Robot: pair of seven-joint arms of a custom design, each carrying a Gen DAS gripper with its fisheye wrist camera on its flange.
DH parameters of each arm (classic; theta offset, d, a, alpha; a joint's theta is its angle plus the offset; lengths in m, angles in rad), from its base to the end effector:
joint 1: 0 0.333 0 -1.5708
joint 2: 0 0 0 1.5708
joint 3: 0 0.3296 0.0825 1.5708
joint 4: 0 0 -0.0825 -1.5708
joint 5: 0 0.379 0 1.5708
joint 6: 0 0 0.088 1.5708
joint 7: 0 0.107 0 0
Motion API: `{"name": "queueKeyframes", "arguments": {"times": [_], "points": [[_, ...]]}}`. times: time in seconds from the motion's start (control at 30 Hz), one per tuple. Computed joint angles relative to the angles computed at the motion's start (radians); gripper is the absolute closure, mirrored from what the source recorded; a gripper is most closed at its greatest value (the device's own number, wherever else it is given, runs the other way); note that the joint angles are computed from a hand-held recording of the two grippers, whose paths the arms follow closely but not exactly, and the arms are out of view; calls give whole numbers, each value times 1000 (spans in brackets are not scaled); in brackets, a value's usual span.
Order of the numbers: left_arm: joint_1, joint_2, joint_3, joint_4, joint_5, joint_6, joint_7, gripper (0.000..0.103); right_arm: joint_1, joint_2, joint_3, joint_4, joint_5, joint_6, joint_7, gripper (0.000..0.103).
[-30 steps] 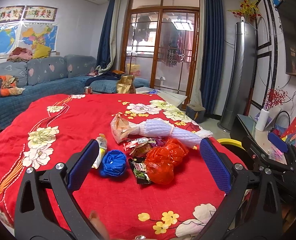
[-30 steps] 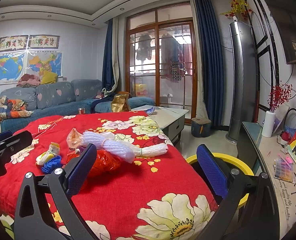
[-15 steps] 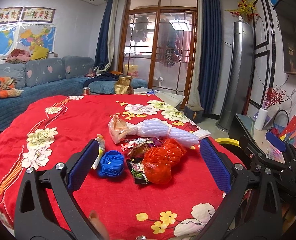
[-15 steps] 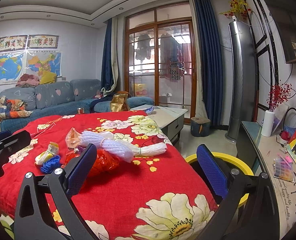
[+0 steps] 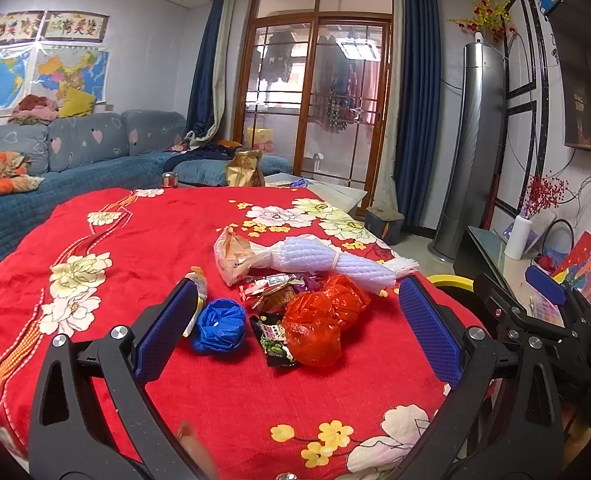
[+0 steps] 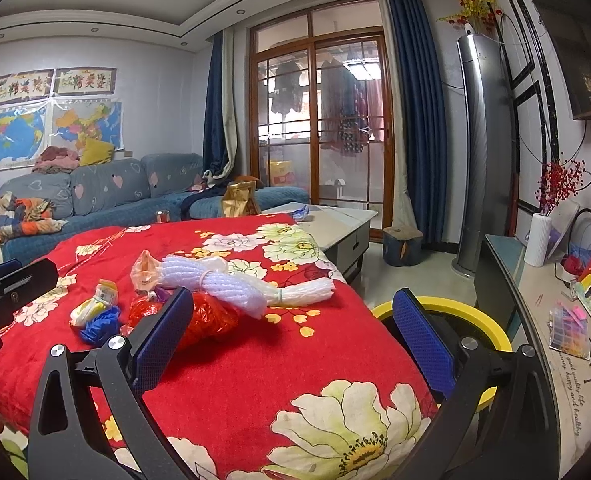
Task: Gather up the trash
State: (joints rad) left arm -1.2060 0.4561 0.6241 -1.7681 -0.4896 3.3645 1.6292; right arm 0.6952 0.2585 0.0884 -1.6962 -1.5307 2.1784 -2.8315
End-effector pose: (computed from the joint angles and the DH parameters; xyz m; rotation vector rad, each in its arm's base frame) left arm 0.5558 -0.4006 0.5136 -1.2752 1.7635 -1.3420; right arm 0.5048 0.4414 0.5135 -1.2435 1.5977 -1.1985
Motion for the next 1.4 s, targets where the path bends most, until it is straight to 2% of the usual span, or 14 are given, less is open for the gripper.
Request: {"name": "queueKeyframes", "arguments": {"times": [0.27, 0.37, 0.47, 0.83, 1.03, 1.17, 1.2, 1.4], "points": [[40, -11, -40, -6, -2, 3, 2, 10, -7, 6, -1, 9, 9, 37, -24, 6], [57, -12, -48, -5, -2, -4, -9, 10, -15, 14, -5, 23, 18, 81, -45, 6], [58, -6, -31, -2, 1, -9, -34, 10, -21, 38, -13, 57, 34, 127, -81, 6], [2, 40, 124, 6, 43, -60, -179, 10, -8, 137, -69, 205, 129, 287, -230, 6], [27, 48, 140, 13, 102, -93, -262, 10, 11, 214, -111, 321, 225, 358, -344, 6], [97, 40, 86, 29, 149, -122, -305, 10, 18, 260, -139, 388, 314, 380, -409, 6], [143, 30, 39, 36, 163, -129, -306, 10, 19, 269, -146, 402, 336, 385, -423, 6], [335, 37, -147, 116, 226, -213, -317, 10, 20, 301, -197, 449, 455, 383, -482, 6]]}}
